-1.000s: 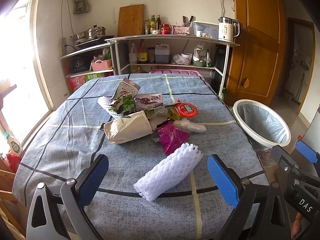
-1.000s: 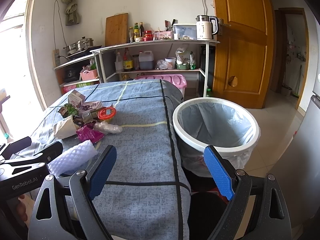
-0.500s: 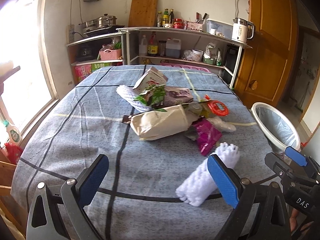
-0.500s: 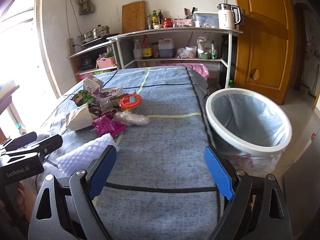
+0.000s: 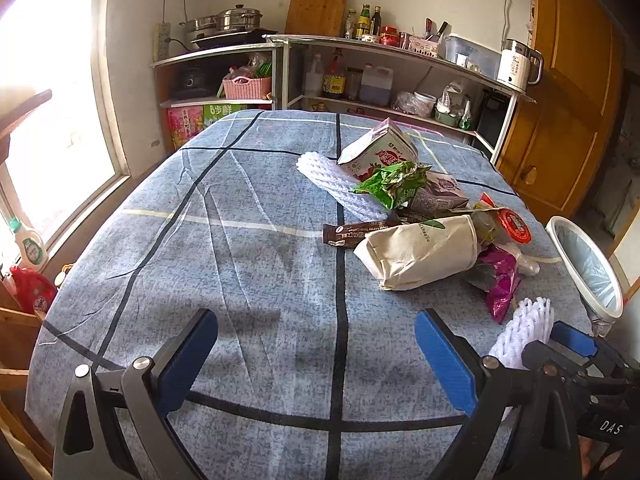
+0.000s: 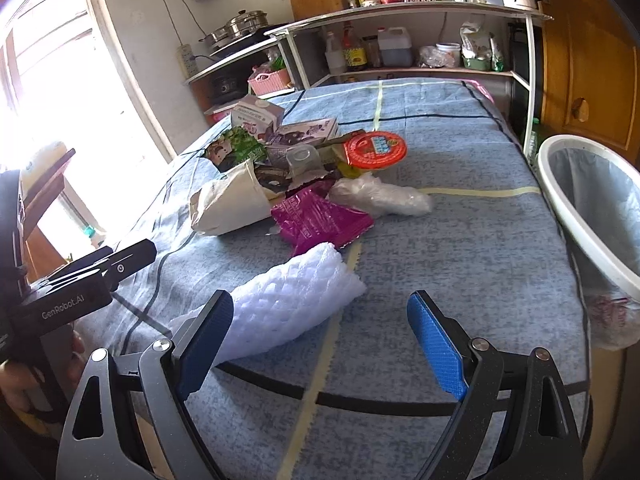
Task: Collect trash
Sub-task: 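Grasp the white foam net sleeve with the right gripper, then lift the foam net toward the bin while the left gripper grasps the beige paper bag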
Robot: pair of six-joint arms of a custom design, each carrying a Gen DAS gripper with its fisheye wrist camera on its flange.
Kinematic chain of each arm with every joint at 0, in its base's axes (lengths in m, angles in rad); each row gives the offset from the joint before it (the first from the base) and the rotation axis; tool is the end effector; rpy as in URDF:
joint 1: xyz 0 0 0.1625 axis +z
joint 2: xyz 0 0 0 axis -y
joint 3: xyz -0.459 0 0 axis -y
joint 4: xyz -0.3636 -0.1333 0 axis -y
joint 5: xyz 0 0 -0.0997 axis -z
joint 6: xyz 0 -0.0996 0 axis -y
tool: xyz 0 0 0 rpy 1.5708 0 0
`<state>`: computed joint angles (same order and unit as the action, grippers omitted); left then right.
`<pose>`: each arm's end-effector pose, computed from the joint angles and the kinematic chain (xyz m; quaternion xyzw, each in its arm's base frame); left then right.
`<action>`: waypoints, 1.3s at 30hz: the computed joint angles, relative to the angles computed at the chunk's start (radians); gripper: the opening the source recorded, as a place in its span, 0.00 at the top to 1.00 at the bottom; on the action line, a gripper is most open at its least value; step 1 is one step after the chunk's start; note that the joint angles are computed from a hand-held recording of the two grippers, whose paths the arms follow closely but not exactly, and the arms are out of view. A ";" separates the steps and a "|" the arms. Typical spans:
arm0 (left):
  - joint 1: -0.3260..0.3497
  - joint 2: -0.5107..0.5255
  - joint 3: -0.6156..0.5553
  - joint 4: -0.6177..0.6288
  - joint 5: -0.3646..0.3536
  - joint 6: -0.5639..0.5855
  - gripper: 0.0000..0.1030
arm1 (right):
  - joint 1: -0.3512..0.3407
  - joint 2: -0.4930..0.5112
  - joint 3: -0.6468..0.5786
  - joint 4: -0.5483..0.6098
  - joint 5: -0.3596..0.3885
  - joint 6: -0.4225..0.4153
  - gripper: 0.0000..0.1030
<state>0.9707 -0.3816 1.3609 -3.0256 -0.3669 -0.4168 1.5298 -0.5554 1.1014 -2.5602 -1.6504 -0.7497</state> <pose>-0.2276 -0.7333 0.0455 -0.0595 0.8099 -0.4375 0.3862 0.0911 -0.8378 0.1688 0.3300 -0.9172 0.1878 0.1204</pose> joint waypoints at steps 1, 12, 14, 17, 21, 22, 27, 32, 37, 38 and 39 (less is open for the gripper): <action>0.005 0.000 -0.004 -0.017 -0.023 0.023 0.03 | 0.002 0.007 -0.012 0.019 -0.001 0.016 0.20; 0.036 0.035 -0.130 0.032 -0.121 0.171 0.03 | 0.000 0.055 -0.124 0.150 0.063 0.081 0.82; 0.042 0.038 -0.146 0.038 -0.152 0.195 0.03 | -0.002 0.055 -0.130 0.152 0.064 0.085 0.83; 0.050 0.052 -0.193 0.068 -0.175 0.244 0.03 | -0.004 0.046 -0.124 0.124 0.069 0.068 0.83; 0.057 0.082 -0.271 0.132 -0.184 0.299 0.03 | -0.007 0.040 -0.139 0.122 0.065 0.082 0.83; 0.061 0.086 -0.283 0.148 -0.196 0.301 0.03 | -0.007 0.039 -0.142 0.118 0.060 0.084 0.83; 0.073 0.099 -0.331 0.214 -0.244 0.302 0.03 | -0.011 0.029 -0.142 0.107 0.050 0.076 0.83; 0.070 0.102 -0.338 0.230 -0.330 0.326 0.04 | -0.019 0.031 -0.165 0.112 0.041 0.087 0.83; 0.062 0.112 -0.351 0.256 -0.365 0.375 0.13 | -0.025 0.033 -0.186 0.117 0.035 0.101 0.83; 0.062 0.119 -0.365 0.278 -0.357 0.374 0.15 | -0.026 0.035 -0.192 0.122 0.036 0.103 0.83; 0.063 0.128 -0.385 0.309 -0.340 0.368 0.20 | -0.028 0.036 -0.196 0.125 0.037 0.109 0.83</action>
